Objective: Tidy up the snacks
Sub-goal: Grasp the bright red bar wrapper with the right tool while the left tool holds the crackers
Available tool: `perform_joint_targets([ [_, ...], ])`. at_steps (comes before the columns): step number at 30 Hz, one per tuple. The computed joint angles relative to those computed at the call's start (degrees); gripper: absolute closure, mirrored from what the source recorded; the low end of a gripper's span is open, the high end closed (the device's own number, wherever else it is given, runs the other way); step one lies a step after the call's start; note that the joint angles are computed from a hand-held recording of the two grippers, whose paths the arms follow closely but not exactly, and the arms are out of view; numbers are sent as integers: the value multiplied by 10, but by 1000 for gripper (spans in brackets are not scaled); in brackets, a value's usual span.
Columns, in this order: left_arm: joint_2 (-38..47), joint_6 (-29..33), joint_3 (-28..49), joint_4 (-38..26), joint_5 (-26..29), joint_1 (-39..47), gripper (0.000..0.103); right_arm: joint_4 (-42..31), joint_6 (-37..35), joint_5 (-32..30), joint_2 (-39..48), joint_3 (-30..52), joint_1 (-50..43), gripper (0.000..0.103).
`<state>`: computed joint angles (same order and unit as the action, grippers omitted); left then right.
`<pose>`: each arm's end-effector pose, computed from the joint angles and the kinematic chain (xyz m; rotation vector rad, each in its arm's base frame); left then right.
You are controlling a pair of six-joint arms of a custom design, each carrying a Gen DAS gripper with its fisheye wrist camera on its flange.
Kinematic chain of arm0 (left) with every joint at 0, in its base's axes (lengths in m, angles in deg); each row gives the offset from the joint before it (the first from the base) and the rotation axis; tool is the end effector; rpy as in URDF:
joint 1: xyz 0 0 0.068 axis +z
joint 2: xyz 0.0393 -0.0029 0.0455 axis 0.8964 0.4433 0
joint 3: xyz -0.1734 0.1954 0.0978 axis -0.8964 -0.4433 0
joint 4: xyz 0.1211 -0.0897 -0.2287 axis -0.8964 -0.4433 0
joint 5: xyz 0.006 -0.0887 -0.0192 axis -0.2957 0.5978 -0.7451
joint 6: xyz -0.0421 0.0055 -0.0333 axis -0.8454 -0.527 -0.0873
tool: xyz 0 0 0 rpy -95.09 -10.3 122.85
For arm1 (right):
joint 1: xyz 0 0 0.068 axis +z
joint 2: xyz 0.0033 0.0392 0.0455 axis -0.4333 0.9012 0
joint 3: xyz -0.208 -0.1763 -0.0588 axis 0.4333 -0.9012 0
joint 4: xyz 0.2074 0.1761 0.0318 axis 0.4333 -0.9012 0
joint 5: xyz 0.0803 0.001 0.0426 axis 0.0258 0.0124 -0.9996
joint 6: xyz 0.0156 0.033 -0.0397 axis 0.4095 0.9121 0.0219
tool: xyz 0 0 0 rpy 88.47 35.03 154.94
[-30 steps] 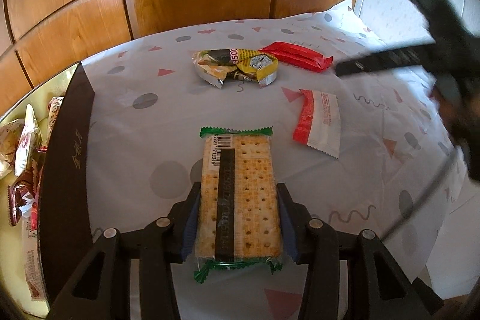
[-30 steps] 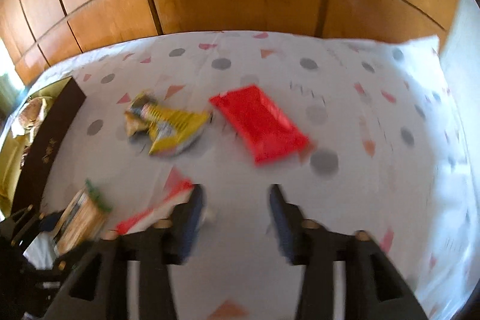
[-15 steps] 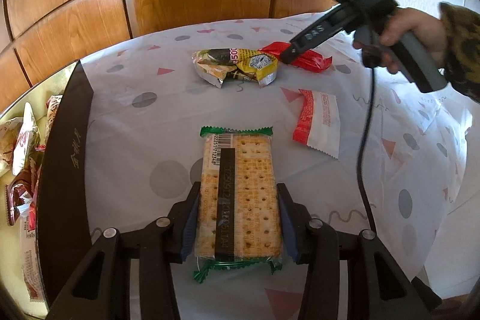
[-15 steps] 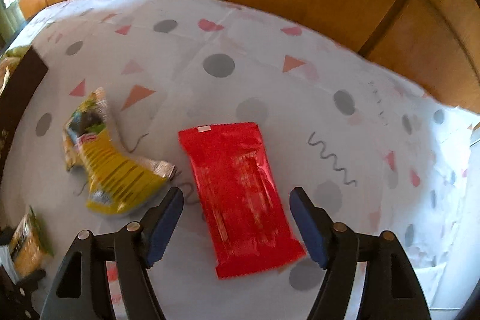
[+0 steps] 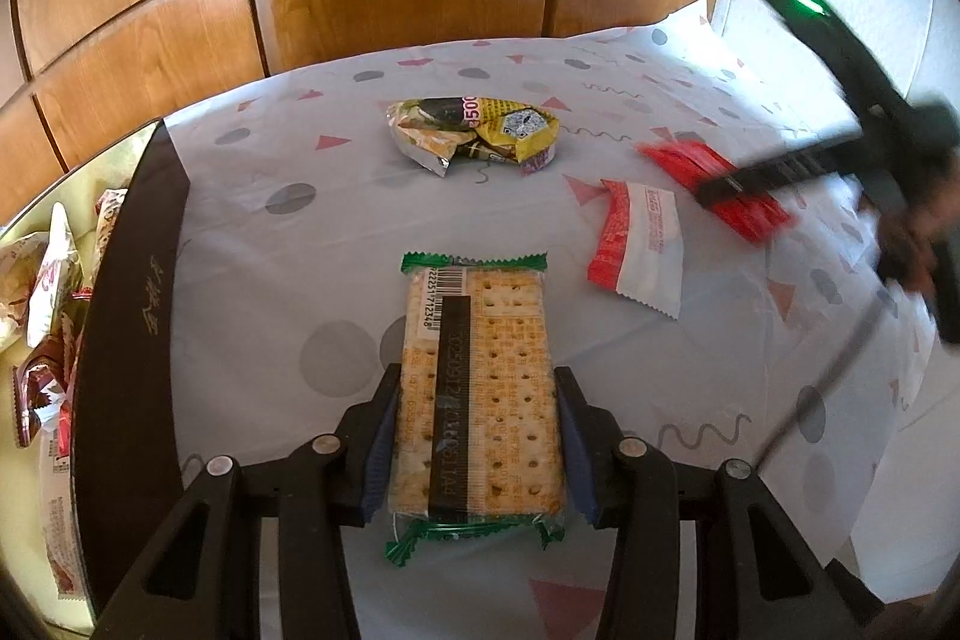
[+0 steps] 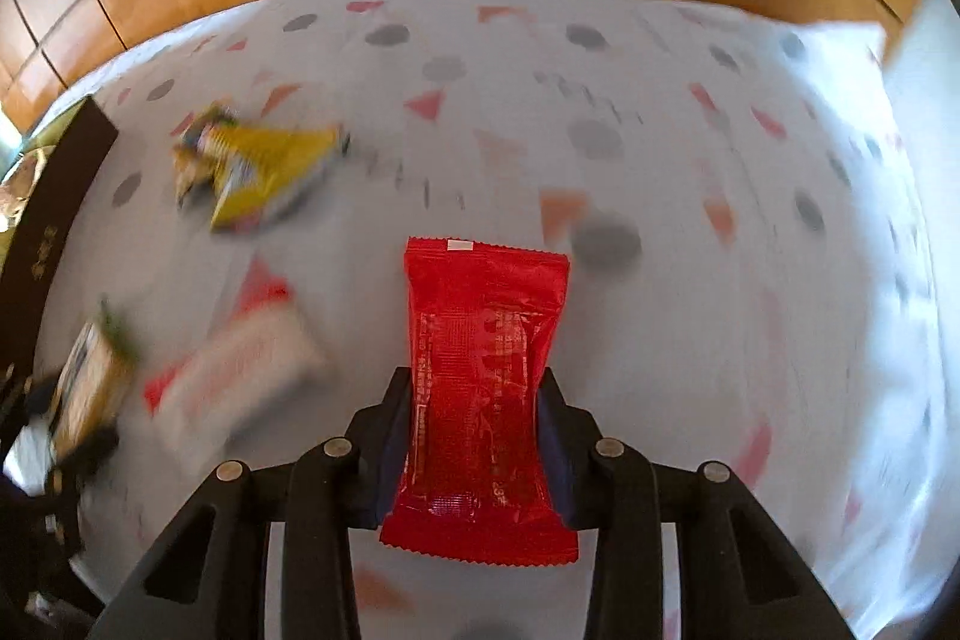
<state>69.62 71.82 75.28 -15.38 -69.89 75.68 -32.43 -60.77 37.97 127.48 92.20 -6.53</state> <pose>0.2437 0.0438 0.0842 0.1166 2.4396 -0.0781 0.3883 0.1364 0.1324 -0.5758 2.6678 0.1235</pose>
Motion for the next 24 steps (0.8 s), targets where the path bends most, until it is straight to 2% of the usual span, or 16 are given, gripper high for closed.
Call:
perform_joint_targets([
  [4, 0, -2, -1, 3, -10, -6, 54, 82, 36, -18, -69, -117, -10, 63],
  [7, 0, -7, -2, 6, -12, -6, 54, 164, 60, 6, -101, -188, 5, 62],
  [16, -2, -14, -1, 2, -24, -13, 54, 266, 108, 41, -121, -255, 21, 62],
  [24, -2, -19, 1, -2, -30, -17, 54, 325, 123, 62, -106, -268, 31, 60],
])
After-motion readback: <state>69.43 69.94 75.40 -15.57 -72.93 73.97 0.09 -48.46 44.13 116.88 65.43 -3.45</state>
